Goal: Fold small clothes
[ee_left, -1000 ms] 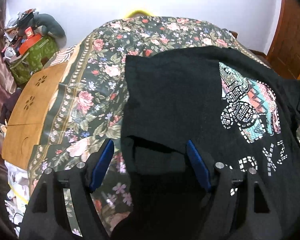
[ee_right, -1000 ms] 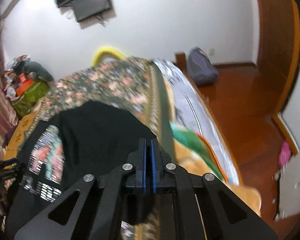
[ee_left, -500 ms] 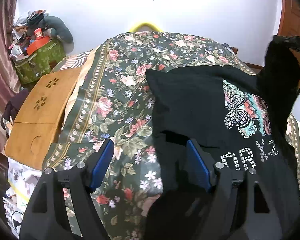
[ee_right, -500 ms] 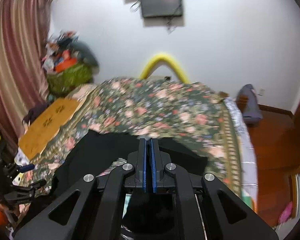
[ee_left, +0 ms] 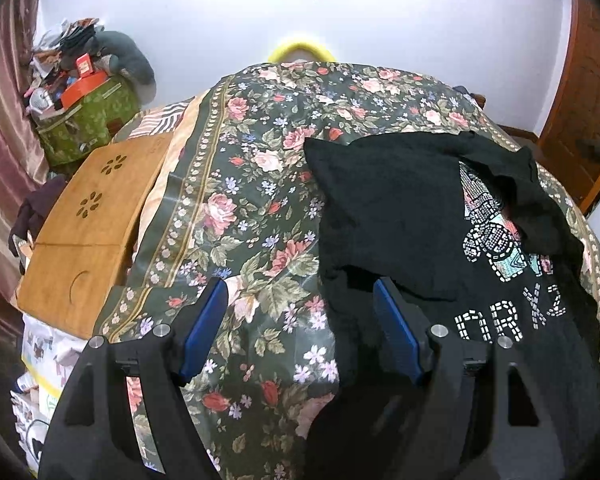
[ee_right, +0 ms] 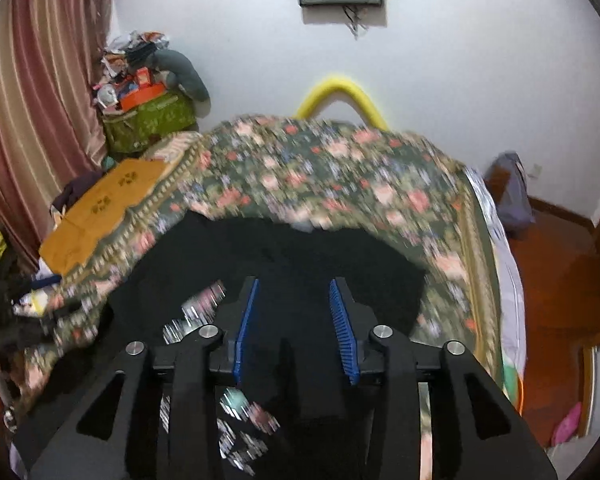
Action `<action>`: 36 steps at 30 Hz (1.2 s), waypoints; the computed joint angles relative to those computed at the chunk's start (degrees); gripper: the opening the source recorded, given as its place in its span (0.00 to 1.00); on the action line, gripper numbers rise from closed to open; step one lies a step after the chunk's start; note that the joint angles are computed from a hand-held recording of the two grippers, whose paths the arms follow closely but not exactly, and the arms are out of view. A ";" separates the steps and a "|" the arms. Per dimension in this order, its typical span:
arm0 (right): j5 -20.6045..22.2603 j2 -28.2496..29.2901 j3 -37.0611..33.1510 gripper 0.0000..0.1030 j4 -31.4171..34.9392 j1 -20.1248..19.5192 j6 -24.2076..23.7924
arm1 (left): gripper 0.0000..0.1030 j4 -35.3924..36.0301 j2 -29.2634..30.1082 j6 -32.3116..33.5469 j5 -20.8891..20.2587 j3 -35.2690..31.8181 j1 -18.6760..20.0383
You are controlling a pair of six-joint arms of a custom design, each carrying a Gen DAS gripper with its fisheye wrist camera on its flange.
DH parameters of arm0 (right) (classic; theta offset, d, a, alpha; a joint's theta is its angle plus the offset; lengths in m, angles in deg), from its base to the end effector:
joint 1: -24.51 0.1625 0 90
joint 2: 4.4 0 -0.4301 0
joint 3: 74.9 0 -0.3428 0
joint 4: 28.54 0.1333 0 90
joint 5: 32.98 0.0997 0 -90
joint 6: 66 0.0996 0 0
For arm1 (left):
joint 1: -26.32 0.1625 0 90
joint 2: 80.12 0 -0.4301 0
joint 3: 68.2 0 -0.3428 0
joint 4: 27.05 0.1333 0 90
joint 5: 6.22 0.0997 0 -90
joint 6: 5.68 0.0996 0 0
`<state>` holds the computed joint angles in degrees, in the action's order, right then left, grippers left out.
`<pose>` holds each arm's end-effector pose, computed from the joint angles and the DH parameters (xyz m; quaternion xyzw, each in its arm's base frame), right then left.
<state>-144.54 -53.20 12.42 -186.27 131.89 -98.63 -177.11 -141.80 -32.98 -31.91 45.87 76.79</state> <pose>0.2965 -0.6236 0.2404 0.3591 -0.8814 0.2215 0.2123 -0.1575 -0.5414 0.2401 0.0546 0.8437 -0.3397 0.4121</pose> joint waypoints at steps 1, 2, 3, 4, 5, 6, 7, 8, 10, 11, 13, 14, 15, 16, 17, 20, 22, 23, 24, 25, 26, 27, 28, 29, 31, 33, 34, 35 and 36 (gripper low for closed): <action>-0.18 -0.81 1.71 0.35 -0.61 -0.73 -0.53 | 0.73 0.47 0.79 0.26 0.50 -0.61 0.28; -0.54 -1.32 2.85 0.35 -0.85 -1.19 -0.91 | 0.73 2.09 1.49 -0.51 0.99 -1.43 0.66; -1.01 -1.62 4.10 0.36 -1.33 -1.74 -1.45 | 0.73 3.62 2.04 -1.32 0.93 -2.24 1.09; -1.56 -1.72 5.28 0.37 -1.85 -2.33 -2.11 | 0.73 5.04 2.85 -1.98 0.08 -3.46 1.90; -2.02 -1.65 5.77 0.37 -1.98 -2.74 -2.62 | 0.73 5.95 3.40 -2.55 -0.73 -4.37 2.53; -2.71 -1.28 6.44 0.37 -2.43 -3.20 -3.15 | 0.73 6.35 3.79 -2.92 -1.37 -4.96 2.98; -3.26 -0.71 6.85 0.37 -2.71 -3.60 -3.43 | 0.73 6.65 4.49 -3.28 -2.65 -6.00 3.78; -3.35 -0.51 7.24 0.37 -2.81 -3.95 -3.54 | 0.73 7.10 5.07 -3.72 -3.54 -6.86 4.40; -2.62 0.30 7.66 0.37 -3.49 -4.66 -3.24 | 0.73 8.60 6.77 -4.80 -5.00 -9.12 5.72; -1.90 0.67 7.74 0.38 -4.10 -4.99 -2.90 | 0.73 8.83 7.48 -4.85 -5.43 -9.86 6.11; -0.19 0.89 8.03 0.42 -5.50 -5.49 -2.39 | 0.73 7.12 8.83 -4.26 -5.07 -10.70 6.40; 0.87 0.76 8.15 0.44 -5.62 -5.77 -2.04 | 0.73 7.22 9.18 -4.36 -4.96 -11.19 6.43; 1.50 0.62 8.11 0.44 -5.20 -5.93 -1.60 | 0.73 7.86 9.46 -4.61 -4.95 -11.77 6.40; 1.46 0.48 8.09 0.45 -4.83 -5.87 -1.61 | 0.73 8.54 9.52 -4.75 -5.01 -12.17 6.31; 1.19 0.20 8.29 0.45 -4.48 -5.81 -2.05 | 0.73 9.45 9.41 -4.87 -5.20 -12.43 6.24; 0.39 -1.67 9.30 0.45 -2.81 -5.48 -2.15 | 0.73 11.12 7.50 -4.98 -6.86 -11.34 5.50; 1.27 -3.94 10.92 0.48 -1.91 -5.87 -1.93 | 0.73 11.52 5.69 -6.14 -6.90 -9.33 4.56; 1.19 -5.25 12.08 0.54 -1.80 -6.01 -1.93 | 0.73 12.26 4.74 -7.06 -7.03 -8.43 4.15; 1.03 -6.35 13.27 0.57 -2.16 -6.15 -2.08 | 0.73 13.43 3.56 -8.36 -7.21 -7.29 3.68; 0.92 -7.93 15.06 0.61 -2.69 -6.40 -2.36 | 0.73 15.28 2.23 -10.13 -7.20 -6.05 3.10; 0.73 -8.72 15.98 0.63 -2.66 -6.55 -2.46 | 0.73 17.70 0.93 -12.34 -7.00 -4.85 2.50; 0.35 -9.83 17.10 0.63 -1.95 -6.81 -2.59 | 0.73 19.26 0.14 -13.69 -6.97 -4.18 2.19; -0.06 -10.83 18.38 0.63 -1.62 -7.10 -2.50 | 0.73 21.72 -1.36 -16.09 -7.30 -2.80 1.66; -0.48 -11.94 19.88 0.63 -1.12 -7.53 -2.32 | 0.73 23.05 -2.47 -17.77 -7.99 -1.73 1.31; -0.88 -13.80 22.63 0.63 -0.02 -8.58 -1.85 | 0.73 24.06 -4.42 -20.20 -10.12 0.32 0.81; -1.15 -14.87 24.45 0.63 0.79 -9.51 -1.34 | 0.73 23.63 -6.26 -22.09 -12.87 2.76 0.22; -1.30 -15.32 25.34 0.63 1.06 -9.94 -0.90 | 0.73 23.00 -7.00 -22.54 -14.07 3.91 -0.13; -1.25 -15.73 26.31 0.63 1.33 -10.40 -0.17 | 0.73 21.77 -7.77 -22.78 -15.56 5.29 -0.56; -0.56 -16.07 26.96 0.63 1.21 -10.95 0.54 | 0.73 21.10 -8.17 -22.97 -16.27 6.03 -0.80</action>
